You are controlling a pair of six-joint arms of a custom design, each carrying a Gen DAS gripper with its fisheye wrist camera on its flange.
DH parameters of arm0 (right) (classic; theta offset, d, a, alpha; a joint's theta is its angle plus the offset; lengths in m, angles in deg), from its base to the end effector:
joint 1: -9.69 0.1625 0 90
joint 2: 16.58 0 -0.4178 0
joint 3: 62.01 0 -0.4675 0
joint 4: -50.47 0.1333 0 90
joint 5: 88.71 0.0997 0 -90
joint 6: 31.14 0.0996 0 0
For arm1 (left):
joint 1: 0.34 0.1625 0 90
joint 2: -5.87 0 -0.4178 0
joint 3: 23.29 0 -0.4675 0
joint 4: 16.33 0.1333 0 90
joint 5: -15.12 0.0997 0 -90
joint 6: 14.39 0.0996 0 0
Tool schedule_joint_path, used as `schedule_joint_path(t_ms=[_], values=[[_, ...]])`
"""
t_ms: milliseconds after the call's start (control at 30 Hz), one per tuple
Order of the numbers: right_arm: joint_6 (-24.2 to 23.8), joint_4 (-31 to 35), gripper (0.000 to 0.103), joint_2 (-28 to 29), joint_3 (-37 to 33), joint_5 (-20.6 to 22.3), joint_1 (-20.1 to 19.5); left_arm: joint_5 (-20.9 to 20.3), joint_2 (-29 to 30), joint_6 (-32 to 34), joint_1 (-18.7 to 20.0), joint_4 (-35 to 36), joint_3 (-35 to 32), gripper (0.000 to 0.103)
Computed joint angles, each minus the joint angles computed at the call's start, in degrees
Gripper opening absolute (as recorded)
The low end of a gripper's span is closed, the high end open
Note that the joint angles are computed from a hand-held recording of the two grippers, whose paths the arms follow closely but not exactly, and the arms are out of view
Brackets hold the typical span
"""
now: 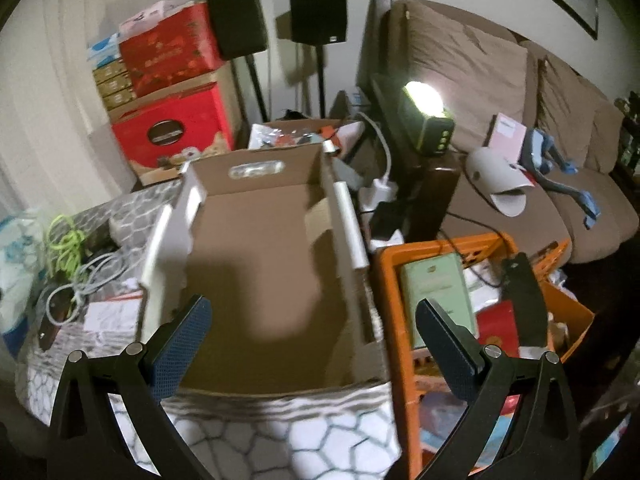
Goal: Organize objects
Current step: 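Carry the mask bag into the cardboard box held by the right gripper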
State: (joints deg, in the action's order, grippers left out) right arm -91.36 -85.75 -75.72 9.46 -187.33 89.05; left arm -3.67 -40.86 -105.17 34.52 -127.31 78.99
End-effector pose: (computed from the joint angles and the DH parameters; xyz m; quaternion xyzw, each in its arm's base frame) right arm -0.0330 -0.8166 0.3952 0.3801 -0.8752 0.1951 0.2271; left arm -0.3743 -0.5381 -0.0018 -0.0729 0.7920 -0.4607 0.3939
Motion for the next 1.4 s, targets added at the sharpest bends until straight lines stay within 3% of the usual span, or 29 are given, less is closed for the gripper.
schedule_joint_path(t_ms=[133, 333, 533, 600, 733, 800, 1100, 1400], values=[[-0.13, 0.82, 0.1, 2.36, -3.68, -0.7, 0.15, 0.16, -1.45, 9.12, -0.49, -12.86, 2.11, 0.001], [-1.13, 3.43, 0.081, 7.68, -10.56, -4.6, 0.47, -0.93, -1.0, 22.61, -0.79, -30.65, 2.61, 0.001], [-1.45, 7.87, 0.056, 10.76, -14.7, -6.4, 0.32, -6.98, 0.98, 38.96, 0.34, -52.02, 0.79, 0.001], [-1.69, 9.04, 0.039, 11.16, -15.04, -7.07, 0.29, -9.98, 1.83, 43.39, 1.1, -56.91, -0.93, 0.0], [-2.32, 10.93, 0.026, 11.69, -15.25, -8.05, 0.33, -14.52, 4.29, 48.88, 2.59, -61.06, -5.62, 0.0], [-2.29, 11.38, 0.013, 12.13, -15.58, -8.65, 0.39, -16.95, 5.39, 50.54, 3.32, -62.55, -7.62, 0.0], [-1.76, 13.38, 0.01, 12.91, -17.29, -8.57, 0.29, -31.03, 11.3, 54.2, 8.41, -65.89, -17.54, 0.0], [-0.45, 14.95, 0.01, 13.03, -17.95, -8.07, 0.13, -39.77, 18.81, 51.73, 13.58, -67.13, -27.06, 0.0]])
